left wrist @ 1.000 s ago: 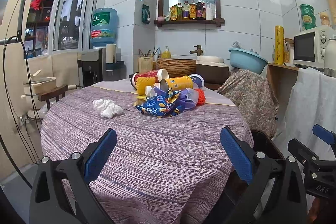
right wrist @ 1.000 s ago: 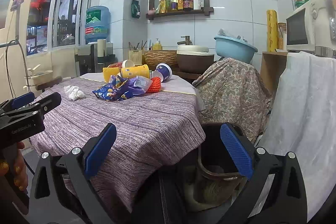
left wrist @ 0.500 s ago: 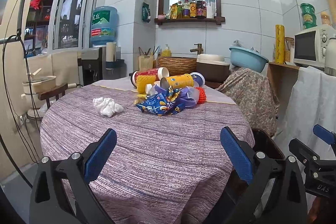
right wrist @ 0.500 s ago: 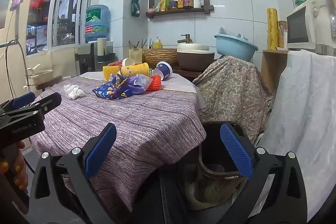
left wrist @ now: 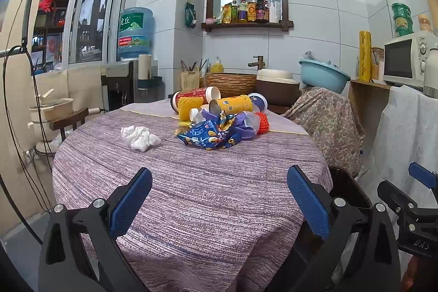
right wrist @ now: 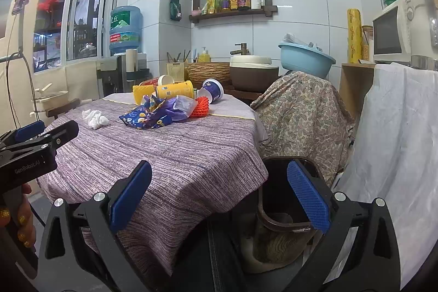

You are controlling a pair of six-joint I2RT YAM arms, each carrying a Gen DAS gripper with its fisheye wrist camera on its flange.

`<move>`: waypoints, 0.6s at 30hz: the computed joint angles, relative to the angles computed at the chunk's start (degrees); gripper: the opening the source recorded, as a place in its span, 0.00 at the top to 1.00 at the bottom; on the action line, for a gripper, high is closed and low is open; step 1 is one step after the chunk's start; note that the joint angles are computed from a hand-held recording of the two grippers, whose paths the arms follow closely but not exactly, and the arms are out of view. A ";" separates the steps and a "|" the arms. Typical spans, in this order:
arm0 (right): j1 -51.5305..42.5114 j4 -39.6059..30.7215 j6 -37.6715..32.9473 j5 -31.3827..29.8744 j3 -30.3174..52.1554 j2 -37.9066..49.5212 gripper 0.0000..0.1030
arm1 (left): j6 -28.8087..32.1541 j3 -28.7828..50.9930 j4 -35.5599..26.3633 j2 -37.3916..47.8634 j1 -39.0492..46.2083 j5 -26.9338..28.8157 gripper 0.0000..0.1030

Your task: Collect trash

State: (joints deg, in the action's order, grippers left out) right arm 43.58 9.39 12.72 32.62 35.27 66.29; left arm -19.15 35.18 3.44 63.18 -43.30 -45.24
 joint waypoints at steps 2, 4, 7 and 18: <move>-0.13 -0.07 -0.07 -0.19 0.09 -0.02 0.05 | -0.11 0.18 -0.18 0.05 0.08 0.19 0.05; -0.12 -0.01 -0.09 -0.13 0.08 -0.02 0.05 | -0.01 0.19 -0.21 0.08 0.04 0.03 0.05; 0.00 0.15 0.06 0.01 -0.06 -0.01 0.05 | -0.06 0.24 -0.26 0.05 0.11 0.16 0.05; -0.14 0.10 0.27 -0.21 -0.08 0.17 0.05 | -0.04 0.20 0.00 0.18 0.07 0.14 0.05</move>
State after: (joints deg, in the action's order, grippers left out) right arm 43.44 9.49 12.99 32.40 35.19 66.46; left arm -19.18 35.37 3.44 63.37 -43.23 -45.10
